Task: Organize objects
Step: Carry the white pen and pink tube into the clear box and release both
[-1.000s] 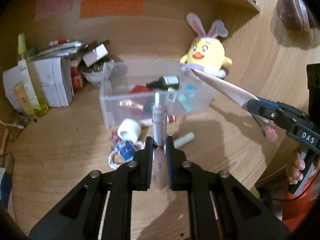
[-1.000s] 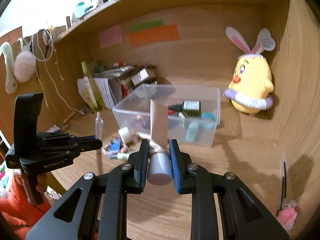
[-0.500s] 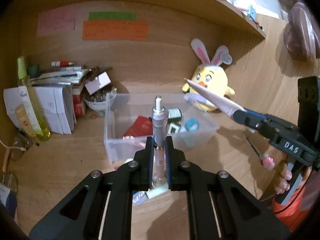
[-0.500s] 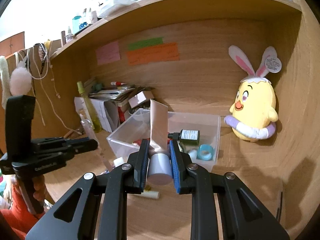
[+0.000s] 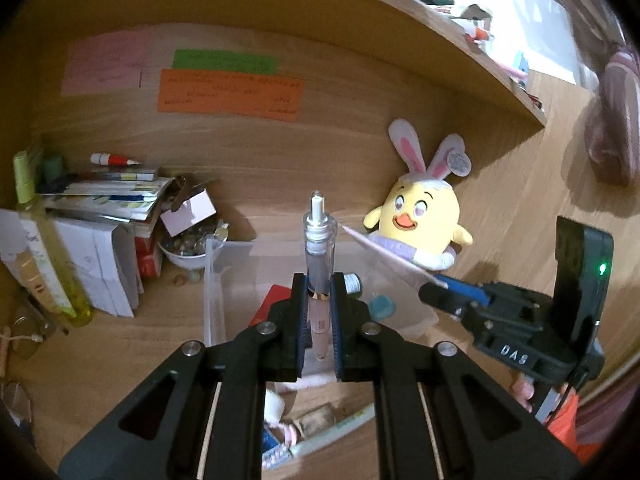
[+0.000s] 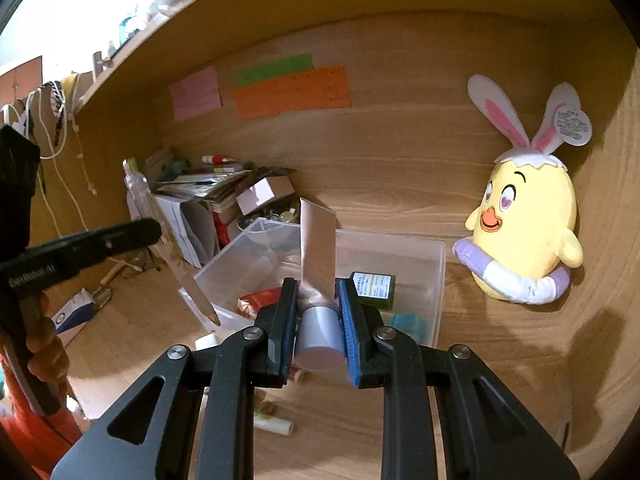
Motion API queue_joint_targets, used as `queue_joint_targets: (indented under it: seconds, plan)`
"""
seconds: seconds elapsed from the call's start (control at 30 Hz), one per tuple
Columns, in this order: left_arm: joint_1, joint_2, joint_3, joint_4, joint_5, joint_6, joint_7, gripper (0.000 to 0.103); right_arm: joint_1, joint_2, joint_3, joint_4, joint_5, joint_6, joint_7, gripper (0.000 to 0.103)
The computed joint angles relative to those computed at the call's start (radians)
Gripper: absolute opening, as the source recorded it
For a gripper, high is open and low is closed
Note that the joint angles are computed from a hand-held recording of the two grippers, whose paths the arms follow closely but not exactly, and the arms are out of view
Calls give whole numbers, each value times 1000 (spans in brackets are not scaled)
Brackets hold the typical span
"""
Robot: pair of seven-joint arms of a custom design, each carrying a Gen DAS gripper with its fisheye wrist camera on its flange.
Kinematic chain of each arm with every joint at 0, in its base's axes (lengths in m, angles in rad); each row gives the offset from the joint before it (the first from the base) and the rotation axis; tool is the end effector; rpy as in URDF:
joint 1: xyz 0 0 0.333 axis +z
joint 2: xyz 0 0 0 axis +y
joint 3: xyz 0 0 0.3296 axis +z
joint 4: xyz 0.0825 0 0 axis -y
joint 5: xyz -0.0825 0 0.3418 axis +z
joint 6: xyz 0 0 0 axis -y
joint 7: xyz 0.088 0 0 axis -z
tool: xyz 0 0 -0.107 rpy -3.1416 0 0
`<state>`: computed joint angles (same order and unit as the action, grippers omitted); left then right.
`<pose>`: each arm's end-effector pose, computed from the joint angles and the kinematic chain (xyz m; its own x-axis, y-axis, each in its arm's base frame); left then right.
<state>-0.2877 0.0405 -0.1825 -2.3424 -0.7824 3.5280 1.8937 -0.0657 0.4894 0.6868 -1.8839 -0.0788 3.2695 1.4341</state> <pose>0.4841 -0.1484 0.4790 -0.0268 -0.9713 0.2365 -0.5095 -0.1903 -0.8392 0.5698 0.3209 0.4598 0.6288 -0.7673 -0.1257 -0.4711 -0.2474 -0.8466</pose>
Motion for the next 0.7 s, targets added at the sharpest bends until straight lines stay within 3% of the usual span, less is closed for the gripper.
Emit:
queue_joint_targets:
  seconds: [0.13, 0.27, 0.37, 0.5, 0.6, 0.7]
  plan:
    - [-18, 50, 36, 62, -33, -22, 27, 10, 58, 39, -53, 70, 9, -46, -20, 19]
    - [-89, 102, 127, 128, -101, -69, 81, 10, 111, 91, -91, 156, 43, -117, -67, 19]
    - [-119, 132, 184, 151, -81, -110, 59, 10, 139, 129, -105, 214, 66, -175, -111, 19]
    - [8, 169, 98, 173, 17, -173, -18, 10, 181, 162, -135, 268, 88, -232, -170, 19]
    - [169, 199, -48, 191, 69, -196, -49, 10, 225, 173, -183, 296, 109, -263, -188, 19]
    - [202, 223, -70, 204, 109, -213, -79, 10, 273, 180, -243, 323, 134, -286, -187, 19]
